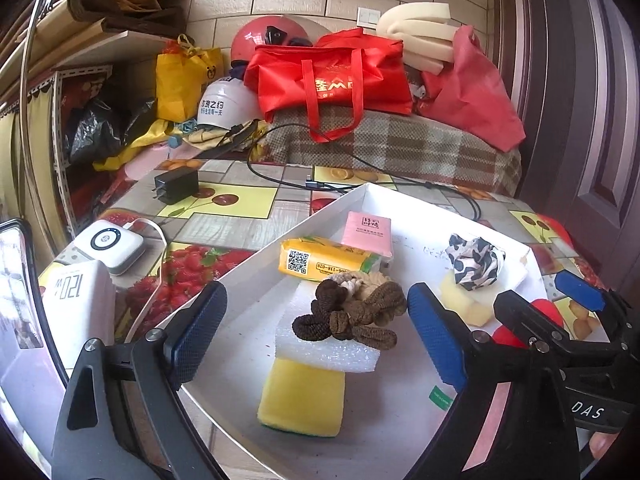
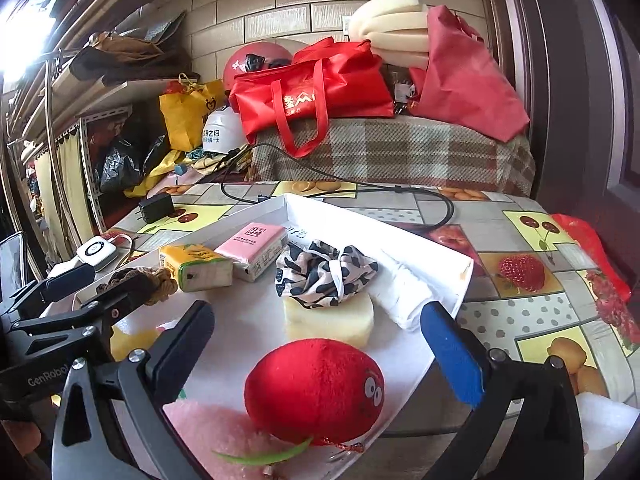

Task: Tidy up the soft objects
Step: 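Move both open tools back to the blue rope toy and white foam strip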

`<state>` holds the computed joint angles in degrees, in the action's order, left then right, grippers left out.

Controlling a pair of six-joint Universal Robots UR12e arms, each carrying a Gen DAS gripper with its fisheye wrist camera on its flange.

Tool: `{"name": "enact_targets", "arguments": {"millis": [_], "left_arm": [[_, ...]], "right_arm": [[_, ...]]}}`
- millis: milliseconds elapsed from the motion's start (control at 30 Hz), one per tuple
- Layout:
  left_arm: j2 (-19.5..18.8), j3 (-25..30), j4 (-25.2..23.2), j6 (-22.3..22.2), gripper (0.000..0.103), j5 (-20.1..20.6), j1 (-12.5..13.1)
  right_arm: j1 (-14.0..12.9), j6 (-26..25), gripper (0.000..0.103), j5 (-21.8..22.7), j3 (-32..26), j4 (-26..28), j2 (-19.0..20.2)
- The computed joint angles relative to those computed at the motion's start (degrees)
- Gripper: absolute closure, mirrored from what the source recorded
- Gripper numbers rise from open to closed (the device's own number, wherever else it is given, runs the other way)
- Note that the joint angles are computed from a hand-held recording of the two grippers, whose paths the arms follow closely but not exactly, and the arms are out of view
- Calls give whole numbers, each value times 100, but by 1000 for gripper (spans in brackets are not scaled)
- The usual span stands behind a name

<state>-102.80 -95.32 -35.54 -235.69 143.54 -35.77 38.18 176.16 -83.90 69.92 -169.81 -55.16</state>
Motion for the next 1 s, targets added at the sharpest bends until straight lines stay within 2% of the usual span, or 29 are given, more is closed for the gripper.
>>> {"name": "enact_targets", "arguments": {"millis": [100,167,267,300,367,433,500,567,600,667,700,767,867,900,967,1000], "left_arm": [[-5,-32,125,-4,1,174,-45],[-32,-67,407,170,0,328,-94],[-200,-75,1268,915,0,865,-264],[-321,-37,1805,1450,0,1077,-349],[-443,19,2398,2076,0,1144,-427],[-467,46,2617,2332,0,831,-471],[-449,62,2658,2413,0,360,-474],[-484,124,2832,2705,0,-159,-498],[-523,168,2961,2907,0,-377,-519],[-611,285,3148,3363,0,-781,-567],[-652,361,3108,3513,0,-950,-592],[-723,551,2778,3721,1,-1438,-618],[-865,980,1827,3892,1,-2393,-555],[-966,1221,1349,3895,1,-2717,-514],[-1146,1562,870,3849,1,-2962,-470],[-1217,1684,788,3822,1,-3073,-443]], "right_arm": [[7,-6,0,-50,99,-301,-26],[7,20,0,-77,230,-690,-59],[-7,33,0,-83,495,-1266,-153],[-20,64,0,-91,610,-1403,-211],[-45,198,0,-286,842,-1699,-330],[-60,341,0,-671,991,-1822,-429],[-185,421,0,-700,1183,-1802,-577],[-339,361,0,-844,1376,-1652,-734],[-441,371,0,-740,1480,-1658,-804],[-809,576,0,-49,1739,-1543,-1008],[-958,672,0,127,1842,-1442,-1102],[-1148,669,0,177,1965,-1189,-1235],[-1380,255,0,334,2034,-373,-1424],[-1411,99,1,440,2048,-287,-1446],[-1409,-254,9,577,1988,-96,-1436],[-1404,-353,12,649,1967,-28,-1429]]}}
